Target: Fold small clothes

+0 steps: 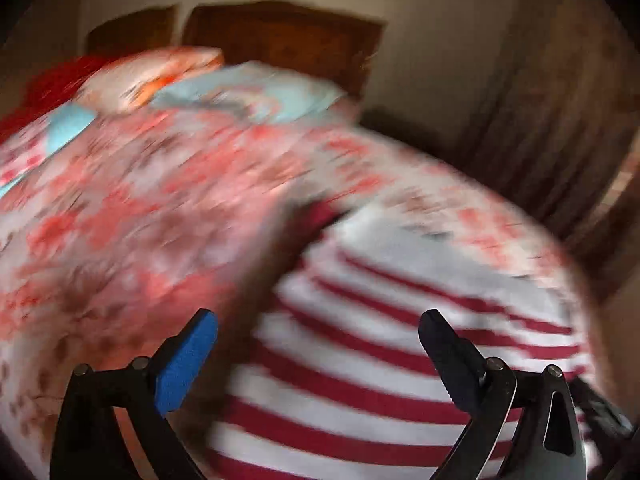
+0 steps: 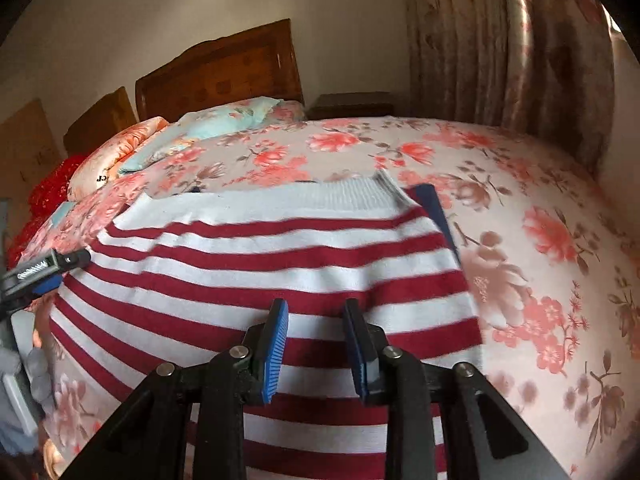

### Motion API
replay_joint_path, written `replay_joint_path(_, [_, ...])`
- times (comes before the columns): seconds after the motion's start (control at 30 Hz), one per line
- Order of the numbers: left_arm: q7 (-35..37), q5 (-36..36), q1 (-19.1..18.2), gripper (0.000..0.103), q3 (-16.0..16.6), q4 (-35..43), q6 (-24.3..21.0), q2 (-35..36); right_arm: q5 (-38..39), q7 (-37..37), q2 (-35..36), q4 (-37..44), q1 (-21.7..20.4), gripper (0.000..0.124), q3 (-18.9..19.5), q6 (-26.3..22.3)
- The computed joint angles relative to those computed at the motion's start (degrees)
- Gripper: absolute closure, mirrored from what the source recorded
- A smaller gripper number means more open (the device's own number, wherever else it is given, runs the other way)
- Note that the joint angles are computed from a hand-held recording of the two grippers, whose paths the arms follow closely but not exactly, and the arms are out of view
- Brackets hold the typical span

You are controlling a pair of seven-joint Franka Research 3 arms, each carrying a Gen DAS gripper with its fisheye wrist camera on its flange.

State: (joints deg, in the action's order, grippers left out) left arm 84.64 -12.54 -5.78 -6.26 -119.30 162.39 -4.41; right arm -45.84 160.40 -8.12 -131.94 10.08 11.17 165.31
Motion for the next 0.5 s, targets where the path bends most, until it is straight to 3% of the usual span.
replay_joint_path(0.07, [10.7,-9.1,-3.4,0.0,-0.1,1.8,0.3,0.4,-0.3,-1.3,1.6,1.7,0.8,0.095,0.4,1.8])
replay_joint_path(0.13, [19.6,-16.1,-5.6,0.0,-0.2,5.2,-4.3,2.1,1.4,-5.4,4.4,4.7,2.8,0.095,0.3,0.2])
replay_joint_path(0.2, [15.0,-9.1,-4.7,0.0,-2.3,8.0,-7.6,5.1,0.5,-7.1,6.6,7.1,5.0,0.095,-0.1,-2.4])
replay_joint_path(0.27, [9.5,-2.4,-3.8,0.0,-3.0,7.6,-7.7,6.4,-0.8,-7.3,6.6,7.4,6.5,0.095,-1.3,-3.5])
replay_joint_path(0.37, [12.5,-5.7,-0.8,0.0,-5.3,5.7,-5.1,5.7,2.2,-11.5,4.9,4.8,7.1,0.095,-3.3,-1.0])
replay_joint_path(0.43, [8.6,-0.7,-1.5,0.0,-3.1,5.2,-4.9,5.6,4.9,-13.3,3.2,2.4,6.4,0.097,-4.0,1.1])
replay_joint_path(0.5, [10.6,-3.8,-0.5,0.0,-2.9,4.0,-3.1,4.7,4.4,-11.7,1.6,1.3,4.9,0.095,-3.1,-0.9])
